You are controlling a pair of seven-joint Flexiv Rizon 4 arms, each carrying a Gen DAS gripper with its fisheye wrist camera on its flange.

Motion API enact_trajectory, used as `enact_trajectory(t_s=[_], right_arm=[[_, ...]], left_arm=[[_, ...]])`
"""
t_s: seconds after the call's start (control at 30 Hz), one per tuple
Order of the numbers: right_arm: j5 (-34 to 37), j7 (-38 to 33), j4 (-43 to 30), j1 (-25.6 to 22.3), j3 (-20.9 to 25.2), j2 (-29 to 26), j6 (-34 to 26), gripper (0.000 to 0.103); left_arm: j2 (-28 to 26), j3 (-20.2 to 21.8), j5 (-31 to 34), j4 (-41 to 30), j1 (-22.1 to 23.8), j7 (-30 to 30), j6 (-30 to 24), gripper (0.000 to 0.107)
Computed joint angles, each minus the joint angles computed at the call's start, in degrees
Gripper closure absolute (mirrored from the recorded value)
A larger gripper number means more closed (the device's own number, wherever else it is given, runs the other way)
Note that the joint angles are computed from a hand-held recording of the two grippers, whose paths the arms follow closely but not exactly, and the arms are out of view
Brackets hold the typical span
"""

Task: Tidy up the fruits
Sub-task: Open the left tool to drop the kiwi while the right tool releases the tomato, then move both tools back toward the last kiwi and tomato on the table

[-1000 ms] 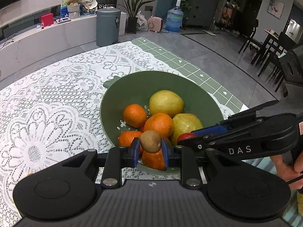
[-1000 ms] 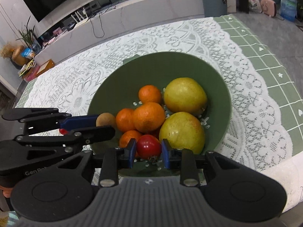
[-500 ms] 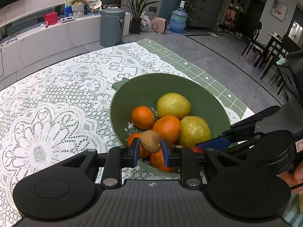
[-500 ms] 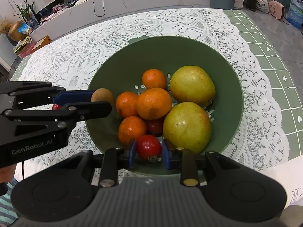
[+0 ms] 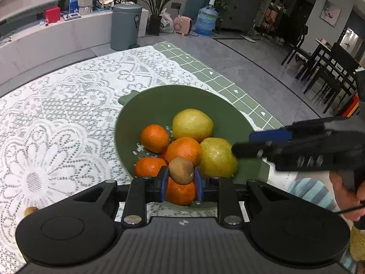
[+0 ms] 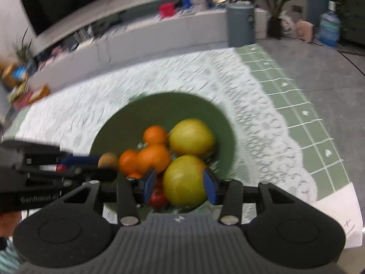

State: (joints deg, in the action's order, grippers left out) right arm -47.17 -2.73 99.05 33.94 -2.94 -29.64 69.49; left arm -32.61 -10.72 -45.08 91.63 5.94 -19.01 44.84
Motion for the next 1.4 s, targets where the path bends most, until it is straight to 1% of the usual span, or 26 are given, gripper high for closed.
enact_trajectory(t_s=[0.07,0.17,0.4,0.6,0.63,0.67,0.7,0.73,0.83,1.03,1.1,1.2,1.4], right_arm=[[-1.9,3.9,1.8,0.2,-1.8,0.6,3.7,0.06],[-3.1,6.1,2.1,0.4,-2.7,0.6,5.1,0.06],[-1.4,4.7,0.8,0.2,-1.6,-1.0,5.6,0.059],[-0.2,4.1,0.7,0.8,-2.1,-1.2,5.1,0.057],[-0.3,4.1,0.6,0.9,-2.2,-1.2,4.9,0.055],[-0.4,4.2,0.6,1.1,-2.4,-1.1,4.8,0.055],[-0.5,4.2,0.5,1.1,-2.5,-1.1,4.7,0.053],[-0.6,4.3,0.4,1.3,-2.6,-1.1,4.7,0.053],[-1.6,5.2,0.2,1.7,-3.3,-1.1,4.7,0.052],[-7.4,10.1,-0.4,3.3,-6.0,-1.1,6.0,0.052],[-10.3,11.9,-1.1,3.8,-6.8,-1.5,6.4,0.051],[-14.2,13.9,-2.8,4.3,-7.3,-2.6,7.1,0.047],[-20.6,17.9,-7.5,5.5,-8.3,-5.8,8.3,0.047]], left_arm=[[-0.1,0.0,0.3,-0.3,-0.1,-0.8,-1.3,0.079],[0.0,0.2,1.0,0.0,-0.8,-1.4,-1.8,0.079],[-0.3,1.3,4.9,0.0,-2.3,-3.8,-2.5,0.079],[0.0,0.7,5.2,0.7,-2.3,-3.2,-1.9,0.079],[0.0,0.6,5.0,0.7,-2.1,-3.1,-2.1,0.078],[0.1,0.4,4.3,0.8,-1.8,-2.8,-2.2,0.075],[0.0,0.3,3.8,0.7,-1.6,-2.8,-2.4,0.069],[0.3,0.0,3.0,1.0,-1.3,-2.4,-2.4,0.066],[1.5,-0.5,-0.3,2.5,-0.2,-0.4,-2.4,0.063],[4.2,-0.2,-8.1,5.6,0.7,3.0,0.1,0.063],[4.8,0.2,-10.3,6.5,0.7,4.2,2.3,0.063],[5.4,0.9,-12.4,7.5,0.7,5.2,5.7,0.063],[5.1,1.5,-16.4,8.1,2.0,5.9,10.4,0.063]])
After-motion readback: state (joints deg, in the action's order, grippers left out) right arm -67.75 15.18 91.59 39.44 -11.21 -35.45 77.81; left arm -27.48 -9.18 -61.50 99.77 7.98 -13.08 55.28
